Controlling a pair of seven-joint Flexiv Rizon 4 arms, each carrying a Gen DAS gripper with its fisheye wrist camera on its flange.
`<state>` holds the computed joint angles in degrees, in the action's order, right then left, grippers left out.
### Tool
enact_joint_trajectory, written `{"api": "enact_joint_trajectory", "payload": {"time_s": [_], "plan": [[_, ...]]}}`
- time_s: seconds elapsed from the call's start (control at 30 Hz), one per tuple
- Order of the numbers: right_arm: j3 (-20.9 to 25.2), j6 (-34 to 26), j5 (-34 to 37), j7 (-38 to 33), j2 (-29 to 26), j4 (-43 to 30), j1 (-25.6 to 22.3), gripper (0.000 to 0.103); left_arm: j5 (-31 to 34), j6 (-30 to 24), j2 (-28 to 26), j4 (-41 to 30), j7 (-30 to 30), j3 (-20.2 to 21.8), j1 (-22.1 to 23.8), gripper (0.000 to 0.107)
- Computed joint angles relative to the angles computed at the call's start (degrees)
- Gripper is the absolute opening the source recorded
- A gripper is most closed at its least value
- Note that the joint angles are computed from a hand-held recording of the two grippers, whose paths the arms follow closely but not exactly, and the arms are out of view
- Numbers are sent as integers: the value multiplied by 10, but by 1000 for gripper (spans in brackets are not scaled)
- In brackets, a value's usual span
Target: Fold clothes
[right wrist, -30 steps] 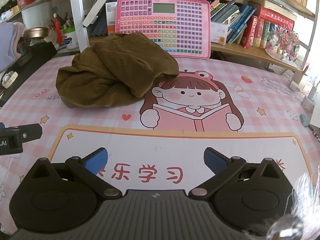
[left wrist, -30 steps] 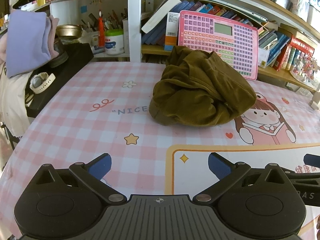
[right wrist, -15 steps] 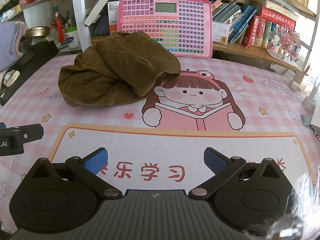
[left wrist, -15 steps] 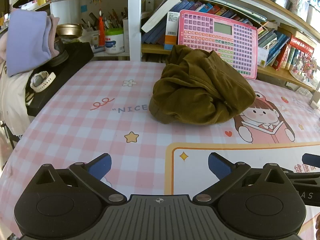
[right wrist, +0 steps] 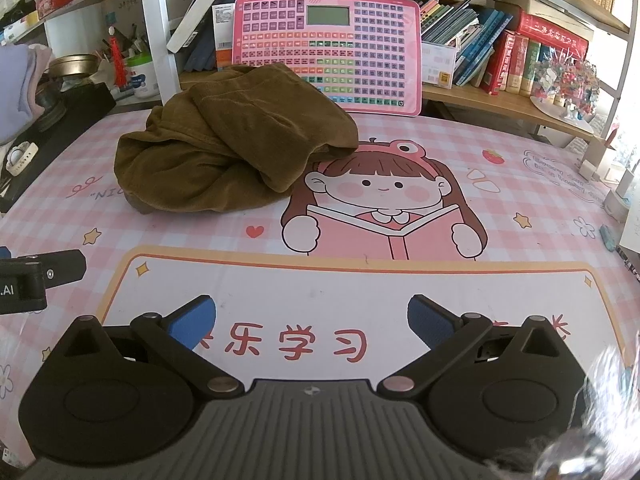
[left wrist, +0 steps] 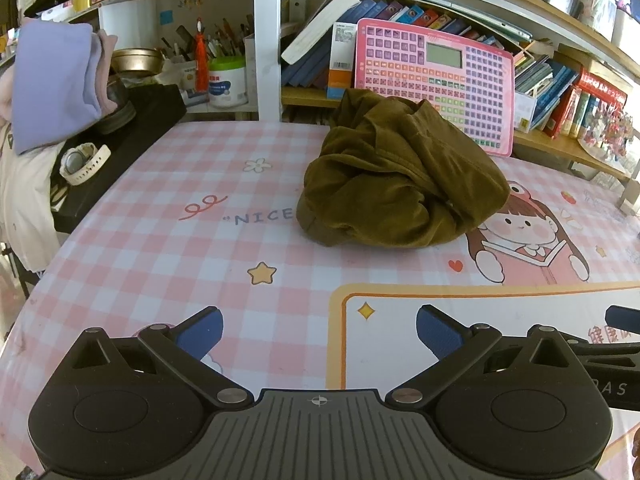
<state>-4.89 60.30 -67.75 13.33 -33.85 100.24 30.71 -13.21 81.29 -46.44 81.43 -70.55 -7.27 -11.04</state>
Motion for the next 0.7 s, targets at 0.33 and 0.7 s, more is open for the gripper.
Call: {"api": "enact_joint_trajectory", "payload": {"time_s": [0.33, 0.7], "plan": [[1, 0, 2, -2, -1, -1, -1, 103, 0, -5, 0, -1, 1, -1, 1, 103], [-1, 1, 3, -2, -4, -4, 0, 103, -7, -14, -1, -1, 16, -12, 8, 103]]}}
